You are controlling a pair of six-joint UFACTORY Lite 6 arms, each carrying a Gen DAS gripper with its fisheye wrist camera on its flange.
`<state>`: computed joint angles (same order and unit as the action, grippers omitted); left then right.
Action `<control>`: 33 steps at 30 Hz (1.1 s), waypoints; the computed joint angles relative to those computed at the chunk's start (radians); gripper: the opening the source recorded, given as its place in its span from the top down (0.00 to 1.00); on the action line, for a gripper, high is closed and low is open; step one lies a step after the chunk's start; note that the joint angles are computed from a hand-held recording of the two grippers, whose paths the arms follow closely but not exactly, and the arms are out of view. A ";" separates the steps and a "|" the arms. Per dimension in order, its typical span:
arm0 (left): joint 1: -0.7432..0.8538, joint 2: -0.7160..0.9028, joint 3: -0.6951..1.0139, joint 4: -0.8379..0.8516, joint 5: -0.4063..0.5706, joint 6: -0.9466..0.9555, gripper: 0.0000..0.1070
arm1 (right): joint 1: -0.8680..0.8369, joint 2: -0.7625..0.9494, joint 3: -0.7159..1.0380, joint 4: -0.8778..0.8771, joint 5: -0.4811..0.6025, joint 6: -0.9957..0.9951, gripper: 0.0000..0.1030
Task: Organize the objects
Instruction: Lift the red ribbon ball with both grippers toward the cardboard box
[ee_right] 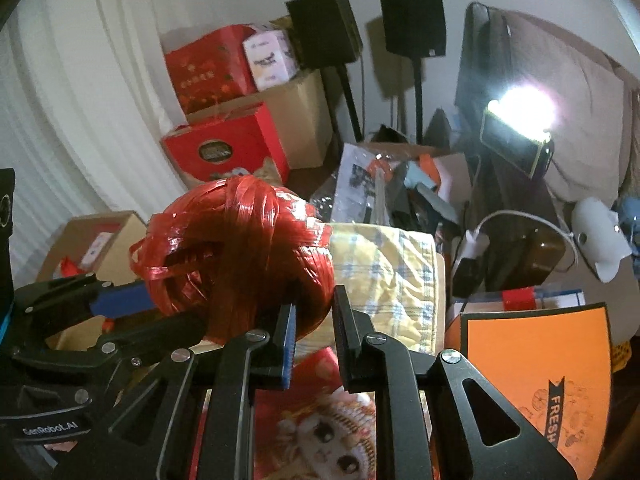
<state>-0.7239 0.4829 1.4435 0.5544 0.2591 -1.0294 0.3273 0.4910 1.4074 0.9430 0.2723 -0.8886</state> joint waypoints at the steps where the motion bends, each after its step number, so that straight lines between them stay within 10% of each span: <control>1: 0.000 -0.020 -0.015 -0.001 0.003 -0.001 0.67 | 0.010 -0.015 -0.010 -0.014 -0.004 0.015 0.84; 25: 0.009 -0.775 -0.658 0.078 0.095 -0.131 0.67 | 0.375 -0.139 -0.013 -0.736 -0.033 0.831 0.84; 33: 0.162 -1.055 -0.843 -0.362 0.116 0.321 0.67 | 0.500 -0.058 0.112 -0.968 0.027 1.074 0.84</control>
<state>-0.5620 -0.5725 0.6006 0.1926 0.3747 -0.7079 0.8277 0.4329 1.5194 -0.0252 0.2997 0.1851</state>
